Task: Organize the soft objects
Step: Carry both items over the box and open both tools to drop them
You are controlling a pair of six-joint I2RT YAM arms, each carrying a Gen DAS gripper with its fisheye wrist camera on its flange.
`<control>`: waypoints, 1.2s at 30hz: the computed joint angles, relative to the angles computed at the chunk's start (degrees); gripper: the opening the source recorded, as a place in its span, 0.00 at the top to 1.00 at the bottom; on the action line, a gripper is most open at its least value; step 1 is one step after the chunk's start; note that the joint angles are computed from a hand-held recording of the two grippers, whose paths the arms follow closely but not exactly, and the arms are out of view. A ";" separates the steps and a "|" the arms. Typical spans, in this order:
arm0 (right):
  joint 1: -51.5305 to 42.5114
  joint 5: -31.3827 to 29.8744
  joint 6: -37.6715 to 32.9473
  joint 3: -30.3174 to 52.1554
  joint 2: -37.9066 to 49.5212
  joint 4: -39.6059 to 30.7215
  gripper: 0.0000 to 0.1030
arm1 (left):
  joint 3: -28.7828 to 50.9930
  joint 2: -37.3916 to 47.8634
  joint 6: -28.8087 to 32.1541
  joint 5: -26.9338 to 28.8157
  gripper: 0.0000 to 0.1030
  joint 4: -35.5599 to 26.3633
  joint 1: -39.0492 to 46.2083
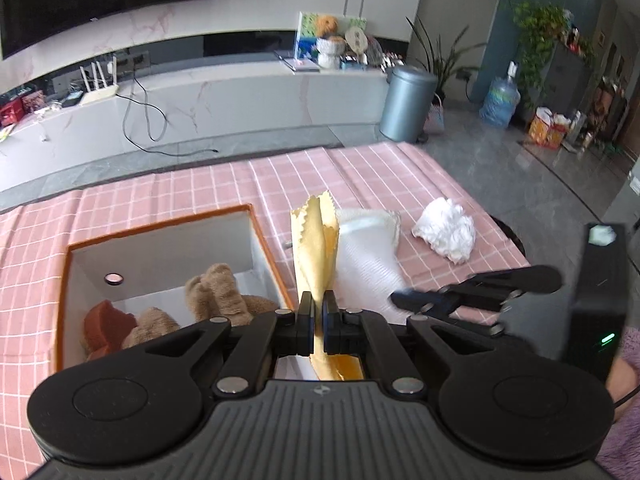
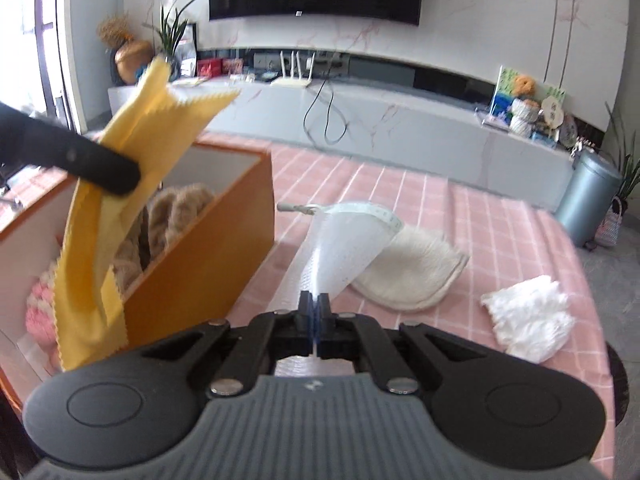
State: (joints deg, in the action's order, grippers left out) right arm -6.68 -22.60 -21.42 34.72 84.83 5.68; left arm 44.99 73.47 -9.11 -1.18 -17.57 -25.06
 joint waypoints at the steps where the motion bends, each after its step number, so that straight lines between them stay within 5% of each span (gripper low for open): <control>1: -0.13 -0.37 0.30 0.00 -1.86 -0.68 1.00 | -0.47 -1.19 -0.03 0.01 0.97 -0.28 0.34; 8: 1.99 -3.04 3.09 1.76 -13.66 -7.06 1.00 | -3.02 -7.39 1.47 2.67 0.97 -1.69 5.72; 14: 10.05 -1.14 6.27 6.19 -14.31 -10.14 1.00 | -3.19 -7.80 6.35 10.96 0.97 -1.45 15.68; 25: 24.00 5.20 11.36 16.90 1.85 -11.09 1.00 | 0.70 4.22 12.45 19.48 0.97 1.95 30.06; 36: 29.38 12.71 9.70 26.62 18.82 -11.31 1.00 | 1.63 16.84 13.35 18.54 0.96 6.58 31.73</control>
State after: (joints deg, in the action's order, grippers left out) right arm 22.70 -9.89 -11.72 61.33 103.64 -5.63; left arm 46.62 90.31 4.24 17.36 -10.99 6.67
